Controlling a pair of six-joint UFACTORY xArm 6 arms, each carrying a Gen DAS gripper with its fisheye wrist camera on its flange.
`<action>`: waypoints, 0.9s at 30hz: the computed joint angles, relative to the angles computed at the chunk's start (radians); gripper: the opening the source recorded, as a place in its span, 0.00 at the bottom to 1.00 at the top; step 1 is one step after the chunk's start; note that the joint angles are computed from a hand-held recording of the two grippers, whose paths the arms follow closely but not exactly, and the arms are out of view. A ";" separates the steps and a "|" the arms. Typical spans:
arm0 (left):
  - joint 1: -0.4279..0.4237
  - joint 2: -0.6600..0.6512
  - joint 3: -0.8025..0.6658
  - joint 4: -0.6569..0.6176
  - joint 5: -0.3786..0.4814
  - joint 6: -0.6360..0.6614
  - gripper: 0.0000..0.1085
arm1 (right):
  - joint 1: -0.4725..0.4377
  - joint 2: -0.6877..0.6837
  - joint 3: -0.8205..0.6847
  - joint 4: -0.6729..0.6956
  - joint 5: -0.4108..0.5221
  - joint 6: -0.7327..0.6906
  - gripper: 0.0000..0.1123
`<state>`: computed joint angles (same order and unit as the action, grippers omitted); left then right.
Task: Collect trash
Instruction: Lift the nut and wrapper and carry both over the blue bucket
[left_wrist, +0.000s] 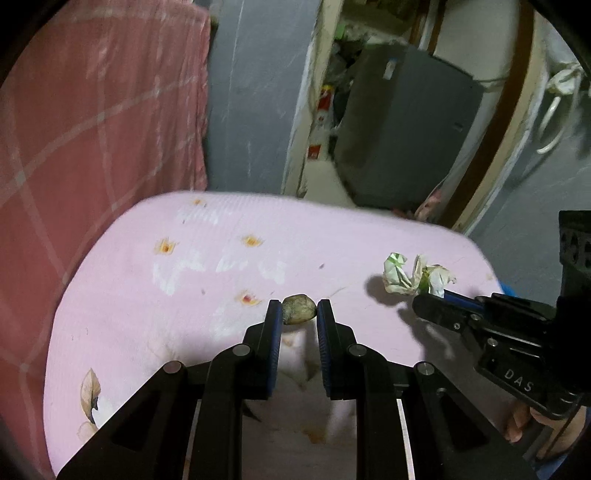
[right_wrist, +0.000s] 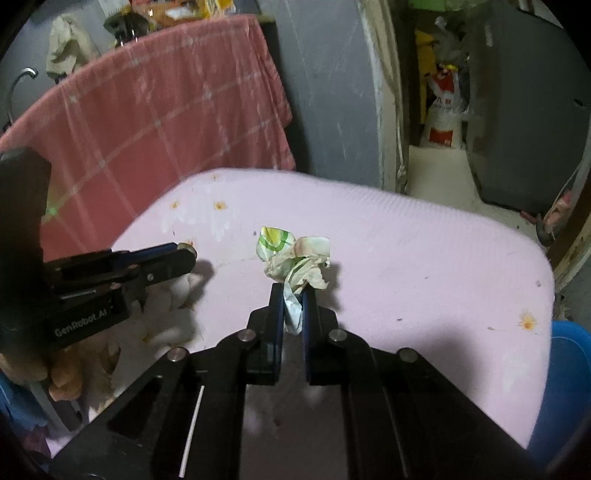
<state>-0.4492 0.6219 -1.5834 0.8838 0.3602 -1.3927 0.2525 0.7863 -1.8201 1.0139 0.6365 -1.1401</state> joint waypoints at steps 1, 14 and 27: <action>-0.002 -0.001 -0.005 0.037 -0.003 -0.029 0.14 | 0.000 -0.015 0.021 0.038 -0.019 -0.032 0.08; -0.052 0.009 -0.145 0.608 0.002 -0.505 0.14 | -0.039 -0.237 0.253 0.764 -0.181 -0.720 0.08; -0.129 0.195 -0.488 0.688 -0.032 -0.471 0.15 | -0.179 -0.390 0.399 1.346 -0.147 -1.233 0.08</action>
